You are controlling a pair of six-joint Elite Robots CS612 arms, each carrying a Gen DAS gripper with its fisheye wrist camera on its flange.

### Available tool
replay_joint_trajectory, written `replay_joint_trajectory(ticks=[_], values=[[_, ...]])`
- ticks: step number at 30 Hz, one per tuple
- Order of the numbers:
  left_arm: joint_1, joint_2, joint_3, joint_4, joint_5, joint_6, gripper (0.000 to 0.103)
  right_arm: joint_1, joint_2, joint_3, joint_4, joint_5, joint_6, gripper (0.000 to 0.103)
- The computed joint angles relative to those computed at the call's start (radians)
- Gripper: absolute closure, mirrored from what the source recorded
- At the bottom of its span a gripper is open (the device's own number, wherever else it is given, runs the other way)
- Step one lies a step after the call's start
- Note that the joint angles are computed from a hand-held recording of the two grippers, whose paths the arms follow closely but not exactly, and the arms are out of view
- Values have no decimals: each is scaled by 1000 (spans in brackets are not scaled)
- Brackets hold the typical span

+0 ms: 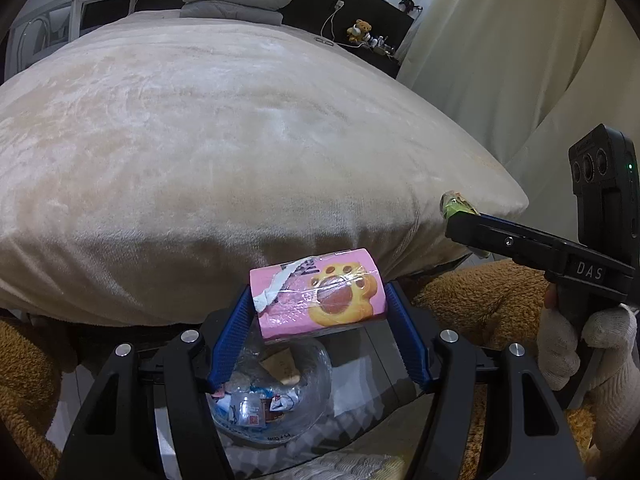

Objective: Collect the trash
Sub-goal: 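Carry the pink box and chip bag down toward the trash bag, then open both tools over the trash bag to drop the box and chip bag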

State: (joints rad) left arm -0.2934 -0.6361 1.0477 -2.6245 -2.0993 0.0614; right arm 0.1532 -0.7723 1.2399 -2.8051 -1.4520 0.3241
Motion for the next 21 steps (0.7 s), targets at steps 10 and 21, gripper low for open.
replay_joint_trajectory(ticks=[10,21], values=[[0,12,-23,167,7,27,38,-8,13,-22,137,83,16,31],[-9,47,-86,336,58,15,38,-19,61,-98,349,162,64,31]])
